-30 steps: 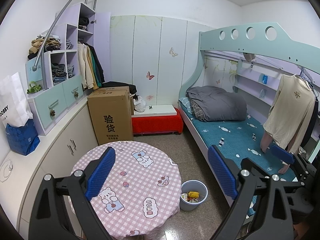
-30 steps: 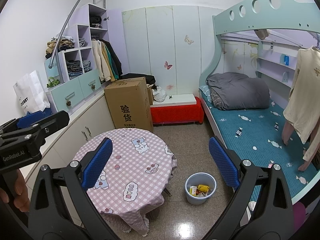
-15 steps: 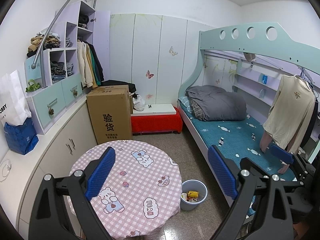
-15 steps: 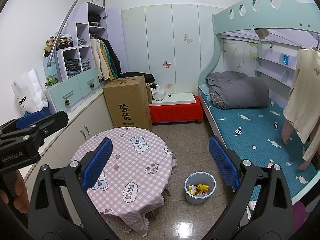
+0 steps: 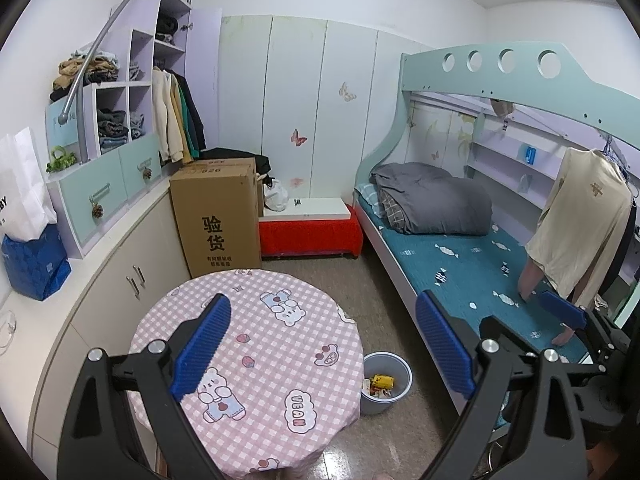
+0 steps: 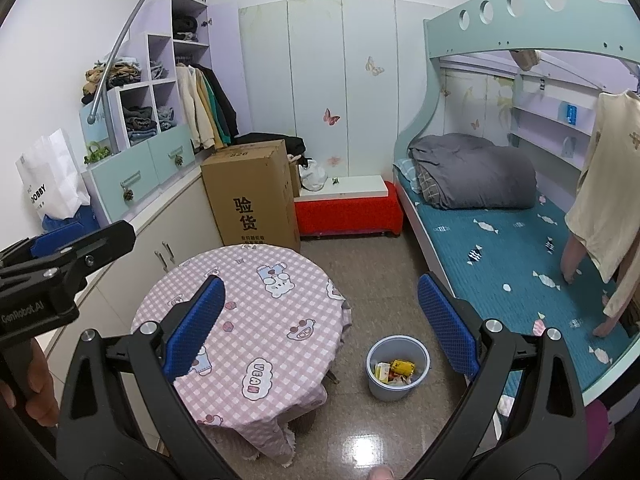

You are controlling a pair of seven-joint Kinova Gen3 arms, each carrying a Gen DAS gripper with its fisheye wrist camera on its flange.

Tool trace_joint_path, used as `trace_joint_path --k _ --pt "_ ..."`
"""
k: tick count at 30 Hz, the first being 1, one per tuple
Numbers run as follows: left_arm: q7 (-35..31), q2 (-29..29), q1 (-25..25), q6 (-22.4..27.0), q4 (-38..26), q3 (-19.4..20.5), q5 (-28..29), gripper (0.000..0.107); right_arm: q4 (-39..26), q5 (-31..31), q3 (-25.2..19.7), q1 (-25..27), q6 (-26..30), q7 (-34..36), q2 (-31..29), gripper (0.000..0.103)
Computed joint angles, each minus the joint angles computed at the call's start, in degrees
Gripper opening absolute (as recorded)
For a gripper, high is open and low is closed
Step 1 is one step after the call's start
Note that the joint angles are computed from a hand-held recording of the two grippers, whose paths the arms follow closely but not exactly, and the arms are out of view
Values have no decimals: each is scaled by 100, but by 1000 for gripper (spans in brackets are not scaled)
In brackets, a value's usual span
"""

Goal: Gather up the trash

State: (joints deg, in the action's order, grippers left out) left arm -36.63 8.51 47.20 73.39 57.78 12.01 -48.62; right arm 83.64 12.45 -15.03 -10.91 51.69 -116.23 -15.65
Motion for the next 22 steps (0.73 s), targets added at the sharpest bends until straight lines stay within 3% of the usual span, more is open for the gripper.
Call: trace_joint_path --k 7,11,17,22 --pt "4 175 -93 -82 -78 -137 116 92 -73 -156 244 -114 -194 331 285 95" --pt "32 381 -98 -27 -251 -288 159 92 -157 -564 604 -259 -340 866 568 95" --pt "-205 933 -208 154 -1017 -673 508 92 -667 -1426 1075 -272 -280 2037 1217 95" --pt "-376 1604 -439 521 -1896 -1030 1054 92 -1362 -1949 1150 -90 106 2928 1999 95"
